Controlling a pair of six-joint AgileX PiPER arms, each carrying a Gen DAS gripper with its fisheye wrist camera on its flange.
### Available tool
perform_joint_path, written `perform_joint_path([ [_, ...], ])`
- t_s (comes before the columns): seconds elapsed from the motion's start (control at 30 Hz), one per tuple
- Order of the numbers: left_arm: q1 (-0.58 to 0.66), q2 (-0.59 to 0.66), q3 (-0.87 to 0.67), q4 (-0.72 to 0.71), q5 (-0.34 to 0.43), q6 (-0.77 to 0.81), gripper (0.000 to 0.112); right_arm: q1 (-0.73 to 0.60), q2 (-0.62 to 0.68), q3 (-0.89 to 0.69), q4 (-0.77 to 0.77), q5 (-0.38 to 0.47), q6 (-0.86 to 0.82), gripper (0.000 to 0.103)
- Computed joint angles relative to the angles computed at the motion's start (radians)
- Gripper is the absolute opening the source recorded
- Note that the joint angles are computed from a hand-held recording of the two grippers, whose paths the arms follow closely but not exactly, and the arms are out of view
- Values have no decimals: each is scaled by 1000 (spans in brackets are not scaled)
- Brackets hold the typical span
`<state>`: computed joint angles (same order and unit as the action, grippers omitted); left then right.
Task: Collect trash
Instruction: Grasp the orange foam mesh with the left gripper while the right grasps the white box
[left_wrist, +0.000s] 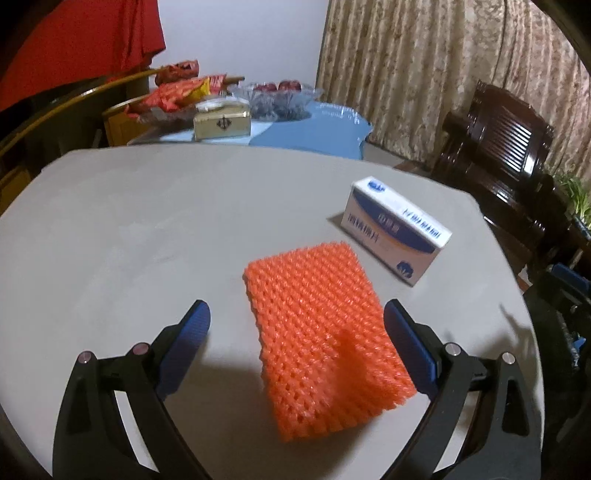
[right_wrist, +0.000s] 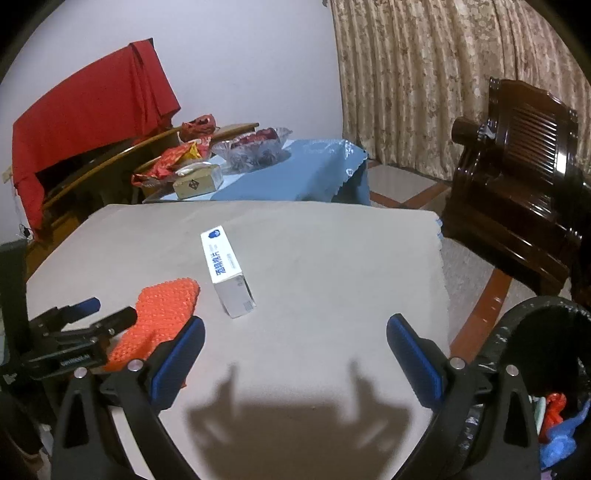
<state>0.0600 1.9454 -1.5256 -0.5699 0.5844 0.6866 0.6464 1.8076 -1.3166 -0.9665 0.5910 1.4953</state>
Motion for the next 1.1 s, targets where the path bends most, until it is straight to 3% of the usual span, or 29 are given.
perform_joint_path([
  [0.27,-12,84,-58,42,49,-57,91,-22,41,-20,27,-31,-30,97],
  [0.37,-17,96,-65,29,77,-46,82,-34,53,-29,42,-41,-47,97],
  [0.53,-14,100,-70,-45,107,21,54,-37,70,-43,50,-45,-56,97],
  [0.63,-9,93,-56,-106,118,75,29,-38,78,-56,61,-45,-71,97],
  [0.7,-20,74,-30,-104,79,81,16,-40,79,-61,66,-45,-81,97],
  [1.1,27,65,-93,-90,65,35,14,-52,143,-186,114,-57,-178,97],
])
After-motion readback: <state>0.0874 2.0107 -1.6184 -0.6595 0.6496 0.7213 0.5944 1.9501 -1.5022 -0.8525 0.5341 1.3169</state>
